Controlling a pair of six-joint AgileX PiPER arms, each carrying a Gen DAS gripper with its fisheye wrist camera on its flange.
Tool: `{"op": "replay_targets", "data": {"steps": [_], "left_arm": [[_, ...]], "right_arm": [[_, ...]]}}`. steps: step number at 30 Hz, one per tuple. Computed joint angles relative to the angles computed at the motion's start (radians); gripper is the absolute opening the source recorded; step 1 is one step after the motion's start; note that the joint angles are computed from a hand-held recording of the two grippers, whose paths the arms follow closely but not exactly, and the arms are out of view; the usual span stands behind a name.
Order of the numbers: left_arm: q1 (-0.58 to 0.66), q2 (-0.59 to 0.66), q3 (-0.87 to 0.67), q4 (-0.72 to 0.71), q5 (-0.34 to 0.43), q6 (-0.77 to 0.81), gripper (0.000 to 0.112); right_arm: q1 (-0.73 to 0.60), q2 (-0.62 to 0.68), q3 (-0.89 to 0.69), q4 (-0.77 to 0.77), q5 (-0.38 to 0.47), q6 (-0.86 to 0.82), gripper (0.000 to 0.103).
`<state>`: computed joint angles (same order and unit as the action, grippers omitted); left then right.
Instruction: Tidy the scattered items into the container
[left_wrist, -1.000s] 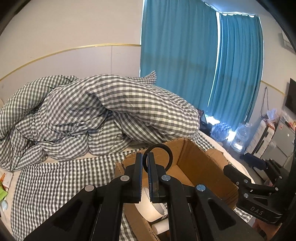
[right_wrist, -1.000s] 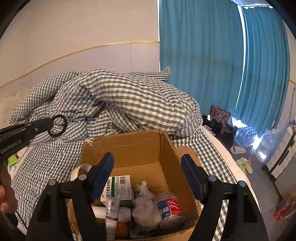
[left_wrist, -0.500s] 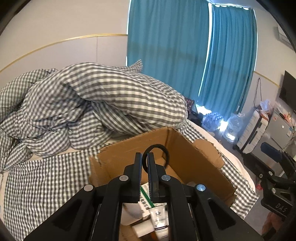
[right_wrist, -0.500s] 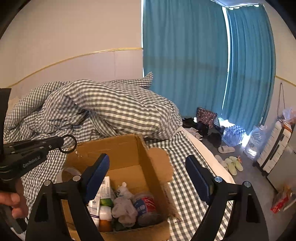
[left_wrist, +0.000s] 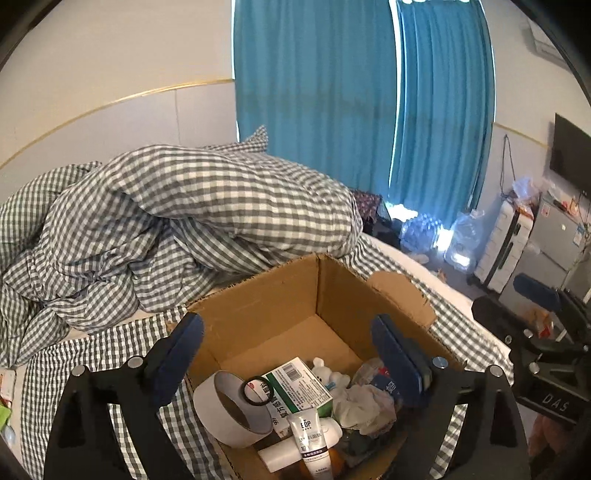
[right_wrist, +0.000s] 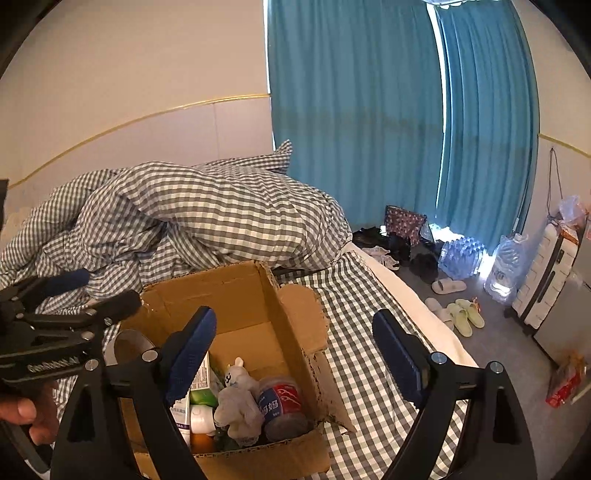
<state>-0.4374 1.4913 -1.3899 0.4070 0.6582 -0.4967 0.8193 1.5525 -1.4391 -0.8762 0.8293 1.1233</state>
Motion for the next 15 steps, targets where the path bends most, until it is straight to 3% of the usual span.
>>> {"op": "replay_targets", "data": {"steps": [2, 7, 15], "left_arm": [[0.000, -0.012, 0.003, 0.022, 0.009, -0.027, 0.103], [0.017, -0.072, 0.036, 0.035, 0.018, -0.036, 0.103], [0.115, -0.193, 0.091, -0.012, 0.040, 0.036, 0.103]], "right_arm": [[0.013, 0.001, -0.004, -0.016, 0.015, 0.014, 0.091], [0.056, 0.011, -0.033, -0.057, 0.059, 0.041, 0.102], [0.142, 0.067, -0.150, -0.061, 0.125, 0.039, 0.103]]}}
